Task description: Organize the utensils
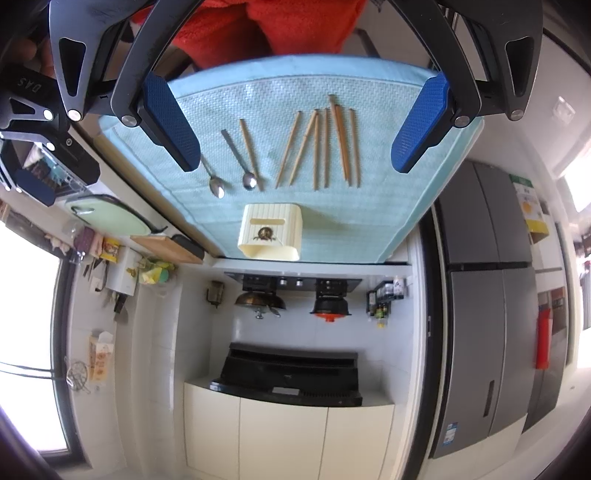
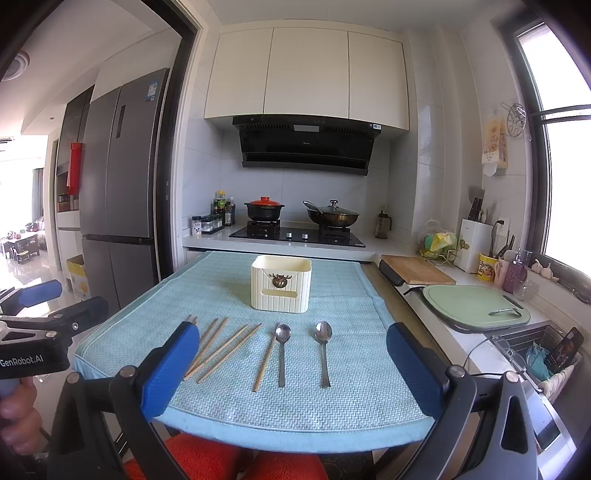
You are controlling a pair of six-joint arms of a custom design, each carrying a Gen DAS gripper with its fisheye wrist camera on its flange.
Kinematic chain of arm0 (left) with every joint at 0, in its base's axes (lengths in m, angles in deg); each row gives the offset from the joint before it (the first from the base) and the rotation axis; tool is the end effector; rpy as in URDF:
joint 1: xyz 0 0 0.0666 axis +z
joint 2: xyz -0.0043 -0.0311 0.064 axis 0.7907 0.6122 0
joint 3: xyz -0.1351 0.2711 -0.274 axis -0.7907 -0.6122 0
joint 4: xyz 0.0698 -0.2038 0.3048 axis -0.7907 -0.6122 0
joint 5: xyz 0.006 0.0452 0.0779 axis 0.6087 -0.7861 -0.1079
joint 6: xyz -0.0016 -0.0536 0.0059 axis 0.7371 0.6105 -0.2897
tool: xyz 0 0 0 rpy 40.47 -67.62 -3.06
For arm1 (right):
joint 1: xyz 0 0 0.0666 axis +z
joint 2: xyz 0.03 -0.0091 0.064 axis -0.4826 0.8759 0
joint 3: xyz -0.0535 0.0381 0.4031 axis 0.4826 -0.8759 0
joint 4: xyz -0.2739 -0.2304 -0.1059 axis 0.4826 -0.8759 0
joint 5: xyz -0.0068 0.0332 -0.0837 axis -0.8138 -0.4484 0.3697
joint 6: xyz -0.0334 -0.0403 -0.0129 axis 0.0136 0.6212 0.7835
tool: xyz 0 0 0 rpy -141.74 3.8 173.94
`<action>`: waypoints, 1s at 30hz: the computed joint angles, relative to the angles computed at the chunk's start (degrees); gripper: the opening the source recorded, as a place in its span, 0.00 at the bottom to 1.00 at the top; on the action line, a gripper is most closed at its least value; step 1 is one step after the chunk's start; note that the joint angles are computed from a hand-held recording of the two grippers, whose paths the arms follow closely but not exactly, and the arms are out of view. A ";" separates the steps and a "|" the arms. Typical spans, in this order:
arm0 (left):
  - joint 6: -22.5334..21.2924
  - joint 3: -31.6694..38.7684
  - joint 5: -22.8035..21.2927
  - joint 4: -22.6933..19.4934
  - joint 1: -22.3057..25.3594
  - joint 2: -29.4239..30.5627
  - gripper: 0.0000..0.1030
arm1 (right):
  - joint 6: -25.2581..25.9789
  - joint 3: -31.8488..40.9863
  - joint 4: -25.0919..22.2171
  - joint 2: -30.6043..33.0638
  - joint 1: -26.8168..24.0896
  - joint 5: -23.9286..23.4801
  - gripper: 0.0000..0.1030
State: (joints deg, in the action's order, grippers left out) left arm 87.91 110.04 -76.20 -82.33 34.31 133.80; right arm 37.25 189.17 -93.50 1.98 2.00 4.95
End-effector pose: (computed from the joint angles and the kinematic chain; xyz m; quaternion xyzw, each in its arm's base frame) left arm 0.4195 -0.1343 0.6897 0.0683 0.8274 -0.0952 0.5492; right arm 0.3888 0.2064 0.6517 0.0152 0.7889 -0.0739 0.6098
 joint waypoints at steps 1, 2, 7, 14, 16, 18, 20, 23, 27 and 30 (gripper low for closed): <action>-0.08 0.10 0.04 -0.06 -0.05 0.05 1.00 | -0.05 -0.04 0.05 -0.01 0.06 0.09 1.00; -0.12 0.11 0.12 -0.13 -0.04 0.01 1.00 | -0.07 0.13 -0.19 0.04 -0.01 -0.01 1.00; -0.31 -0.02 0.16 -0.21 -0.21 -0.16 1.00 | -0.62 0.31 -0.71 0.07 -0.02 -0.18 1.00; -0.37 -0.15 0.21 -0.21 -0.25 -0.25 1.00 | -0.72 0.34 -0.65 0.10 -0.03 -0.23 1.00; -0.37 -0.33 0.14 -0.05 -0.31 -0.32 1.00 | -0.74 0.45 -0.77 0.10 -0.07 -0.27 1.00; -0.36 -0.11 0.11 -0.18 -0.36 -0.24 1.00 | -0.71 0.34 -0.69 0.06 -0.12 -0.33 1.00; -0.39 -0.03 -0.13 -0.15 -0.47 -0.23 1.00 | -0.65 0.20 -0.60 -0.07 -0.11 -0.34 1.00; -0.47 -0.58 -0.32 0.30 -0.54 -0.55 1.00 | -0.69 0.24 -0.68 -0.04 -0.13 -0.40 1.00; -0.45 -0.80 -0.20 0.41 -0.46 -0.62 1.00 | -0.64 0.26 -0.77 -0.03 -0.02 -0.42 1.00; -0.51 -1.01 -0.21 0.37 -0.53 -0.76 1.00 | -0.78 0.27 -0.83 0.02 0.09 -0.22 1.00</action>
